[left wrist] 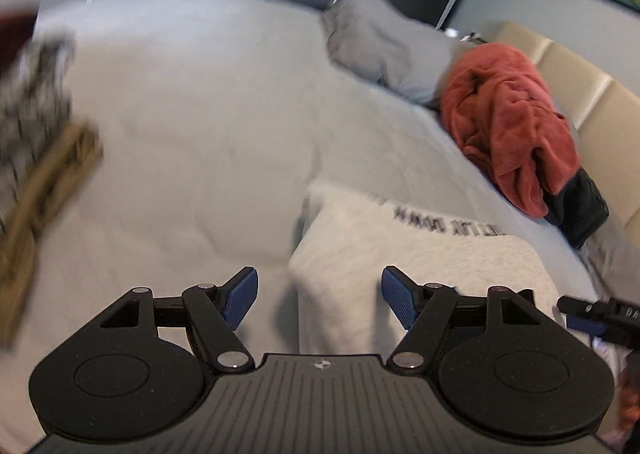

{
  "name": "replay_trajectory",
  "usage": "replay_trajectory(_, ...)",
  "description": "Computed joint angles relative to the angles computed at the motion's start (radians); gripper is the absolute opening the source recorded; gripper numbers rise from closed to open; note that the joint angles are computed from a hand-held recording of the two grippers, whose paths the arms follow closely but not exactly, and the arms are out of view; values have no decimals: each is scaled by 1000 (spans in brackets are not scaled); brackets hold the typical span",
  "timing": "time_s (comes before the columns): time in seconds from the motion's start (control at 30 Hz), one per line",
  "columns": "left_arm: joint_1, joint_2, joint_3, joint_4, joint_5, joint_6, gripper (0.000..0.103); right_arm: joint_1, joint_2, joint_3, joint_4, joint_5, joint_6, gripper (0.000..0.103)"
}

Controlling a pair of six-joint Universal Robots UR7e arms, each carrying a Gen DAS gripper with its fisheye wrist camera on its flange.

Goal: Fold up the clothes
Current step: 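Release the bundle and open both tools above it, then grasp the folded sweatshirt edge with both tools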

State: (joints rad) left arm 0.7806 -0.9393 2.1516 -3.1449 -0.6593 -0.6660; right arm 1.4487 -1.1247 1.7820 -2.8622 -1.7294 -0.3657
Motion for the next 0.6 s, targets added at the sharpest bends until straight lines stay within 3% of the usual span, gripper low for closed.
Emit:
replay_trajectory(0.23, 89, 13, 36, -157, -165, -56, 69, -68, 27, -45, 151, 116, 170, 75)
replay_trajectory(0.3, 111, 24, 43, -214, -203, -63, 70, -73, 34, -49, 153, 129, 179, 76)
replay_trajectory(0.53, 129, 42, 14, -193, -232, -45, 71, -67, 58, -64, 175, 162, 173, 75)
replay_trajectory(0.6, 129, 46, 4, -176, -234, -37, 70, -61, 72, -75, 187, 164, 161, 70)
